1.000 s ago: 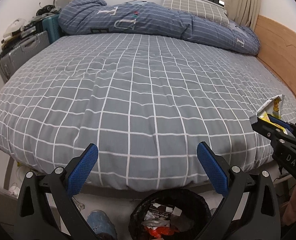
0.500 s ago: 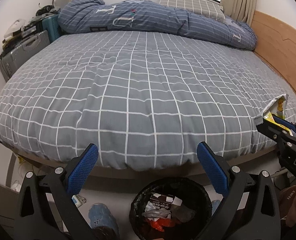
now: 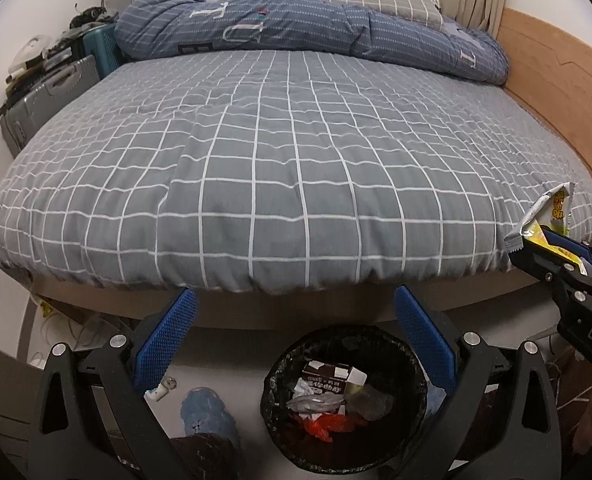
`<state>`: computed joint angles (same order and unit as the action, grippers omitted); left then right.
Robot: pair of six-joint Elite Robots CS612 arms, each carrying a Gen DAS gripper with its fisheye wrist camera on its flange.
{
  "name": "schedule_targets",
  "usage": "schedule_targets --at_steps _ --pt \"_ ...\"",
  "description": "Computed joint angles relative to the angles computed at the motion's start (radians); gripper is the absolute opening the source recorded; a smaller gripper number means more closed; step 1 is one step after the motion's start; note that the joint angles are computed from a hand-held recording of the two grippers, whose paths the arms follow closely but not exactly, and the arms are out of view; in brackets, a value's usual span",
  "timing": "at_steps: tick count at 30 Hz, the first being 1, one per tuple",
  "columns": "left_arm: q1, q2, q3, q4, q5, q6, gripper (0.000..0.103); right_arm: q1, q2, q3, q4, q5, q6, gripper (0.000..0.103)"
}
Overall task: Collect trash
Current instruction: 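Carry the yellow wrapper in the right tool over the bin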
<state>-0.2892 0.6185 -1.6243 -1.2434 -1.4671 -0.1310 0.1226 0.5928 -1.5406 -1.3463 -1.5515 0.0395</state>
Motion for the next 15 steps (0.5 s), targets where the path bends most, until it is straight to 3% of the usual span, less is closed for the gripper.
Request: schedule_targets --at_steps 15 --pt "-0.008 0.008 -0.076 0.103 0.043 0.001 0.097 -0.007 0.011 -0.073 0.097 0.074 0.029 0.035"
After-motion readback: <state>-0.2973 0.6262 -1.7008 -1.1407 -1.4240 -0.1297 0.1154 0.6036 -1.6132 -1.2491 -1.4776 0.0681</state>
